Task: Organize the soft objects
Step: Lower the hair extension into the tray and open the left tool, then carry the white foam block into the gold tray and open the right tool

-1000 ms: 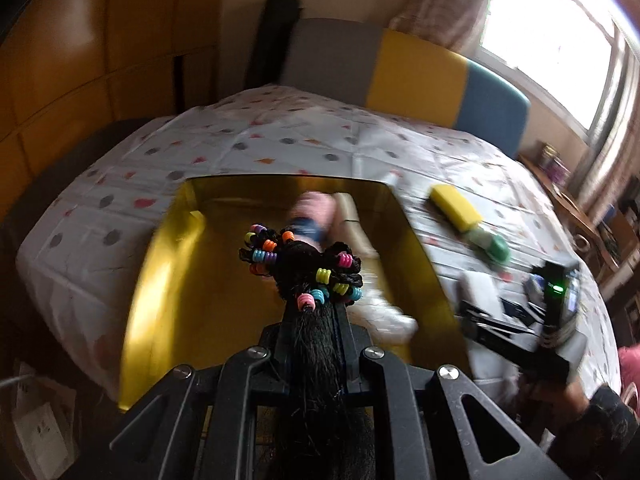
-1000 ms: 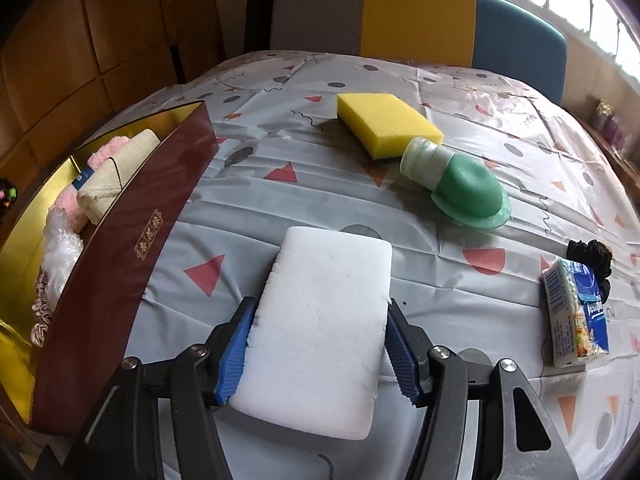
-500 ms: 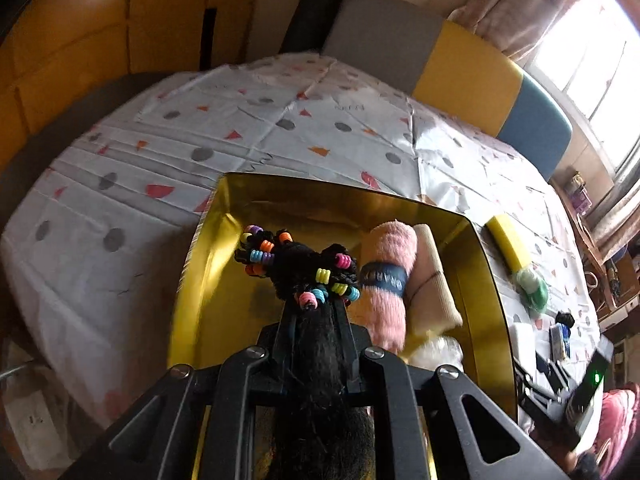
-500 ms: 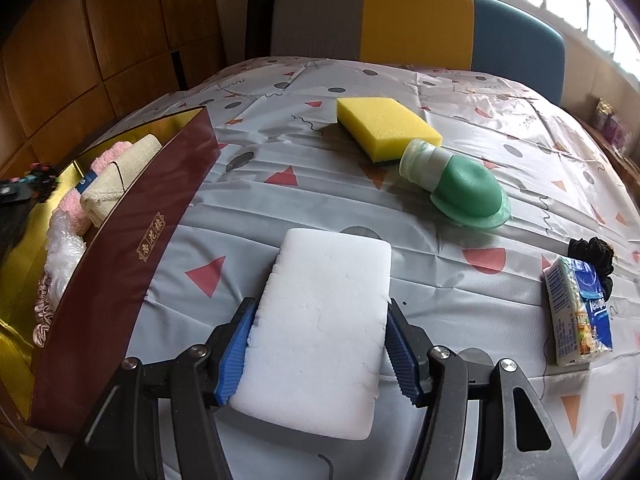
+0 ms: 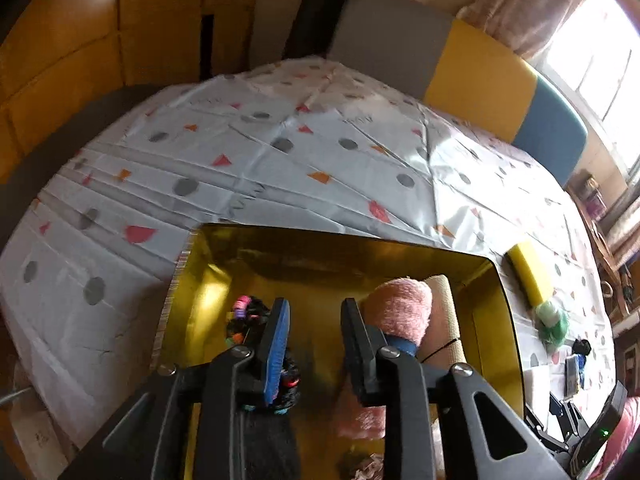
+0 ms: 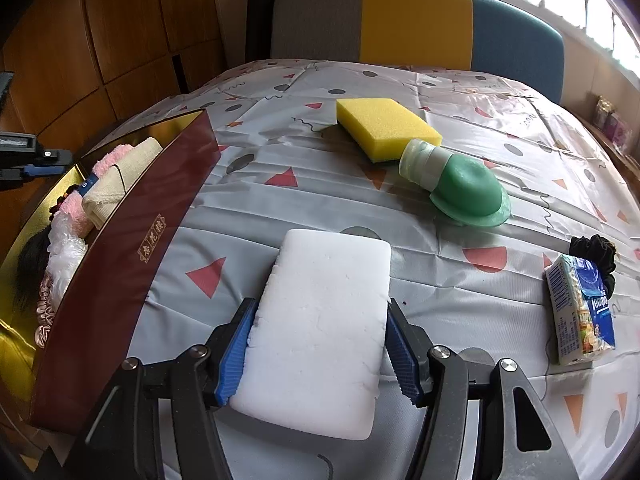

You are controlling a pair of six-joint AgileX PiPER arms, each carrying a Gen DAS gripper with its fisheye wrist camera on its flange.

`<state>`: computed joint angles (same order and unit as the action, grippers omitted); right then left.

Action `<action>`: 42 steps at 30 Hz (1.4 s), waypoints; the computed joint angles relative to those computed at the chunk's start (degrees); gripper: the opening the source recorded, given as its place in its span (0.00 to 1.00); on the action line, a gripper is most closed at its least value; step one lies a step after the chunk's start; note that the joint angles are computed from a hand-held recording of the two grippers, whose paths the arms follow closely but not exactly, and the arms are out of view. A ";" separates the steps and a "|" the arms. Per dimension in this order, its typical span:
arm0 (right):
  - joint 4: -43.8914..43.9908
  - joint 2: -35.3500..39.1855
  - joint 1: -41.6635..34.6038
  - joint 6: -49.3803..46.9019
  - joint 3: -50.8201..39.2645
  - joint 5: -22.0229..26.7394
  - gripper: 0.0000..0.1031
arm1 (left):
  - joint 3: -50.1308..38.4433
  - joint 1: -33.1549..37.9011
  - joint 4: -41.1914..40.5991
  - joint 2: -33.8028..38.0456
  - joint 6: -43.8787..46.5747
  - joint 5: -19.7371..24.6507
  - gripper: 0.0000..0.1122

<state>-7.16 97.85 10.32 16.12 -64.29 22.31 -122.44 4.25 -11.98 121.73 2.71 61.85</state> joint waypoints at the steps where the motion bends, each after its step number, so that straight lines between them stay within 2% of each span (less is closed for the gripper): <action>1: 0.00 0.00 0.00 0.00 0.00 0.00 0.60 | 2.60 0.52 -0.17 -1.86 -0.11 -1.21 0.23; 4: -0.21 -0.01 0.04 0.23 0.09 -0.11 0.60 | 10.18 1.24 0.86 -7.02 -0.20 -5.09 0.24; 9: -1.56 0.10 0.29 1.47 -0.04 -0.05 0.60 | 27.76 0.67 4.06 -18.49 -0.06 -13.56 0.27; 15: -2.30 0.18 0.49 2.20 -0.26 0.28 0.60 | 42.34 -1.47 7.37 -29.11 -0.42 -20.51 0.28; 22: -3.63 0.62 0.85 3.05 -1.31 1.97 0.59 | 48.45 -3.33 7.74 -34.13 0.01 -22.19 0.29; 31: -5.04 0.56 1.57 6.33 -2.34 4.49 0.56 | 51.49 -3.70 6.42 -35.91 0.78 -22.60 0.29; 42: 1.95 -0.59 -0.14 3.83 -3.68 7.83 0.56 | 53.07 -2.27 5.19 -36.83 2.15 -22.67 0.29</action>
